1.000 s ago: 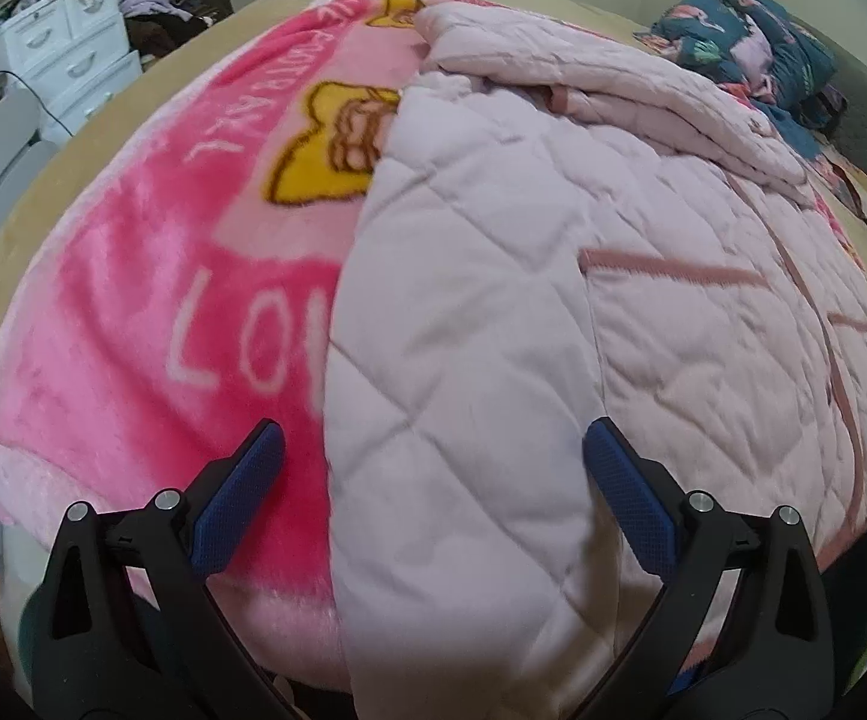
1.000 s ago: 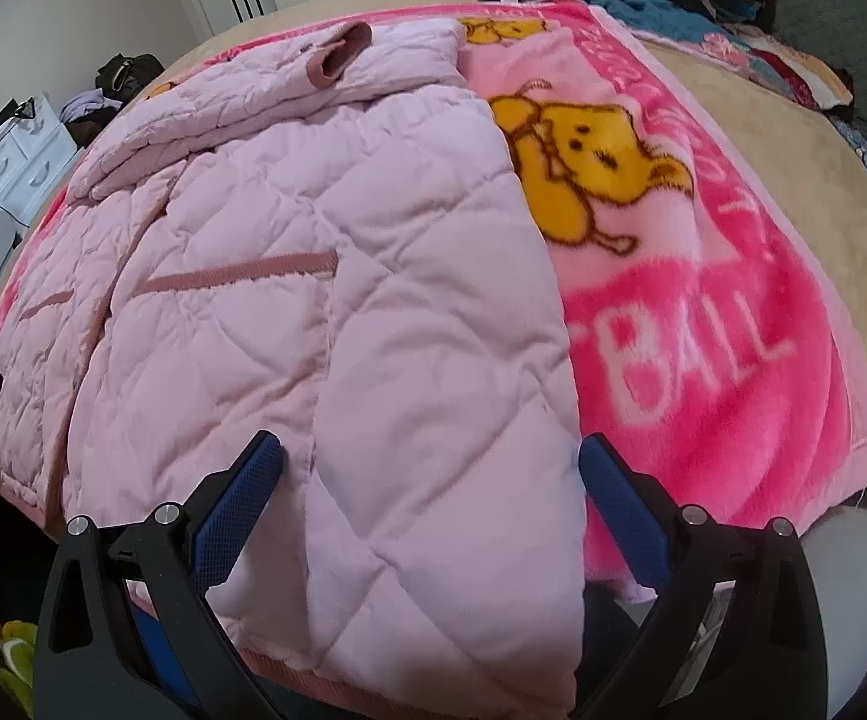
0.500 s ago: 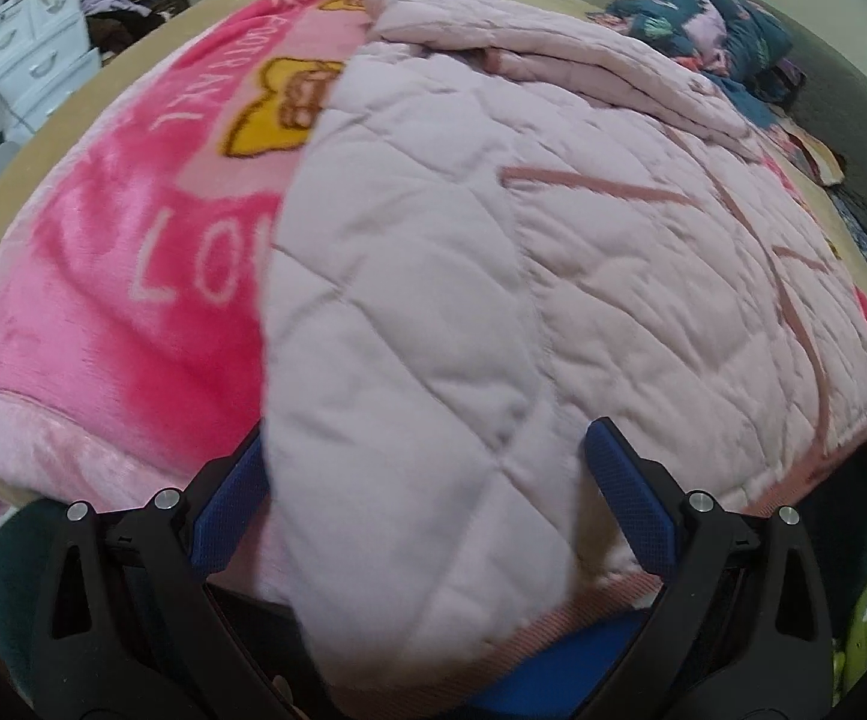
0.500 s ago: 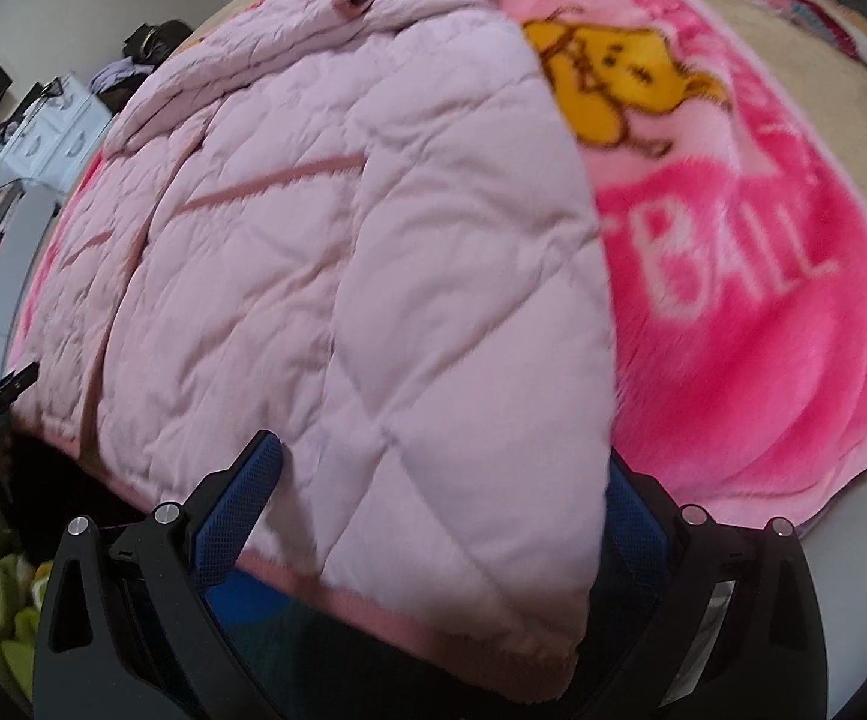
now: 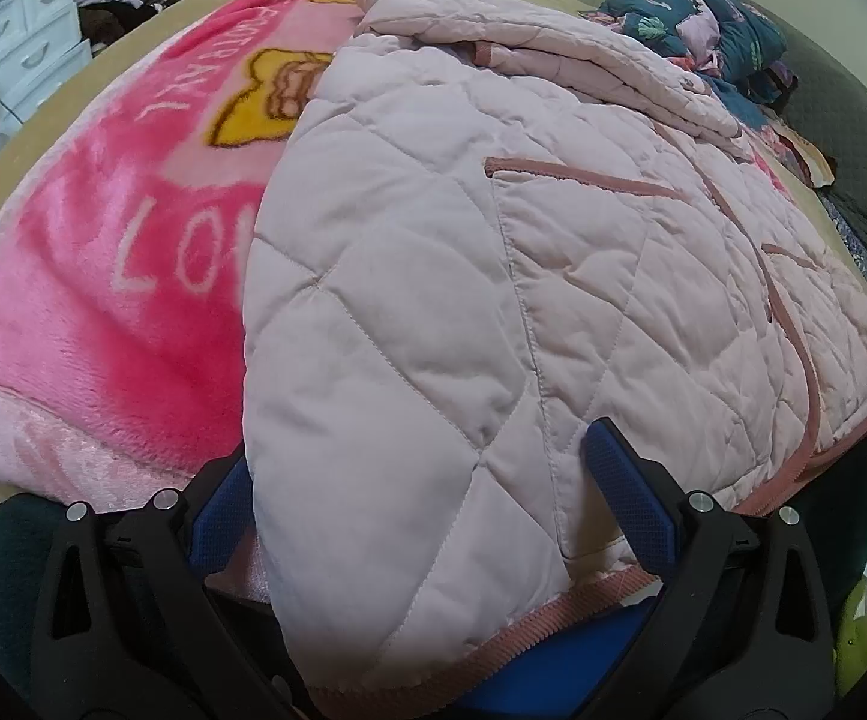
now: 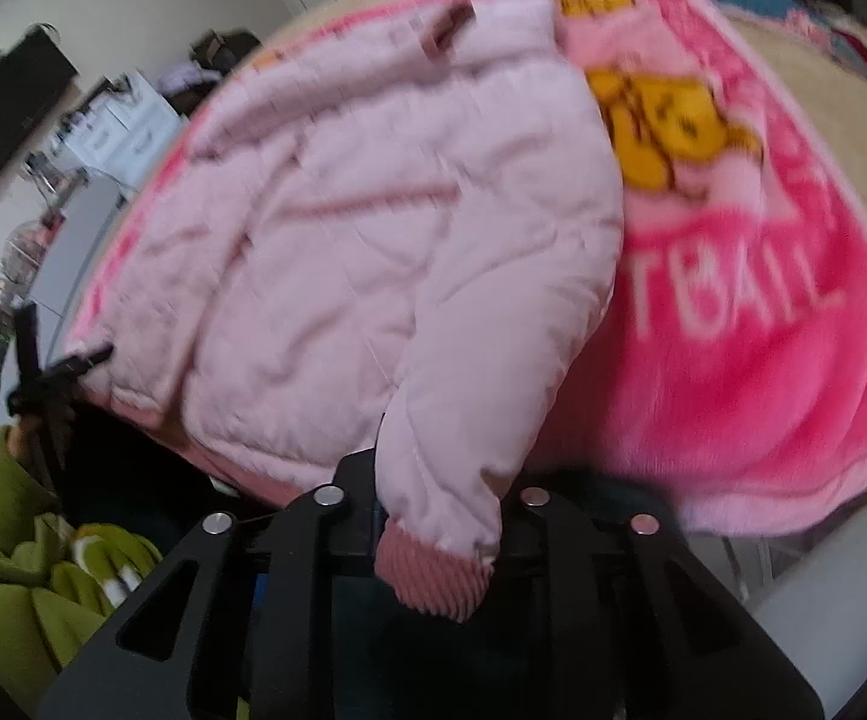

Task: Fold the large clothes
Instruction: 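Grasp the hem with the left tool while the right tool grasps the hem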

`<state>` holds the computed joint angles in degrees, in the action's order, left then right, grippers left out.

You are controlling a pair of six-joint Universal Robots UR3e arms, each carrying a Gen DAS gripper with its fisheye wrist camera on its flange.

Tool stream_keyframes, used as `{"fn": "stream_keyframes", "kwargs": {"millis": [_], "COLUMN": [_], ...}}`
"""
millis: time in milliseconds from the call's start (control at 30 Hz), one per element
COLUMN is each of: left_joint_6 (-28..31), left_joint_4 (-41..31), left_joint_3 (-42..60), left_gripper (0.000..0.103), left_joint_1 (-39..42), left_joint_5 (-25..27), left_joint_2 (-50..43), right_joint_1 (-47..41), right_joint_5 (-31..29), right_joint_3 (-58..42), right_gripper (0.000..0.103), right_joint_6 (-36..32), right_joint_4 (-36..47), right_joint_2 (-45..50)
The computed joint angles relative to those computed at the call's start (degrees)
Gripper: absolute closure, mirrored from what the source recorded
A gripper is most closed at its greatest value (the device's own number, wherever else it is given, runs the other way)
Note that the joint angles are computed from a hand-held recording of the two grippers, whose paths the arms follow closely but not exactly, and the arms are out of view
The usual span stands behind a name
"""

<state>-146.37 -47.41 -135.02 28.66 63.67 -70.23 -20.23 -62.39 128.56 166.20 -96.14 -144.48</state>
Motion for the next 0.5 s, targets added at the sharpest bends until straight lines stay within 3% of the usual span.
{"fn": "stream_keyframes", "kwargs": {"millis": [100,200,267,367,400,500], "left_joint_6": [1.0,1.5,1.2,3.0,3.0,5.2], "left_joint_4": [-2.3,-4.4,-5.9,-12.9,-13.2,-17.8], "left_joint_3": [0.3,0.6,0.3,1.0,1.2,3.1], "left_gripper": [0.01,0.03,0.048,0.069,0.083,0.091], "left_joint_1": [0.9,1.1,2.6,6.5,6.5,8.3], "left_joint_5": [-1.6,-1.7,-2.1,-5.5,-5.3,-8.1], "left_joint_2": [1.0,2.7,4.2,7.4,8.3,10.6], "right_joint_1": [-2.6,-5.3,-3.8,-1.8,-2.1,-1.7], "right_joint_5": [4.4,8.1,9.0,8.3,8.7,9.2], "right_joint_3": [-0.6,-0.2,1.0,1.4,1.2,1.4], "right_gripper": [0.085,0.085,0.085,0.086,0.086,0.086], "right_joint_6": [0.5,1.3,5.3,8.7,9.0,10.8], "right_joint_4": [-2.2,-5.4,-12.7,-20.0,-20.9,-25.0], "right_joint_2": [-1.9,-2.3,1.4,5.9,6.4,8.0]}}
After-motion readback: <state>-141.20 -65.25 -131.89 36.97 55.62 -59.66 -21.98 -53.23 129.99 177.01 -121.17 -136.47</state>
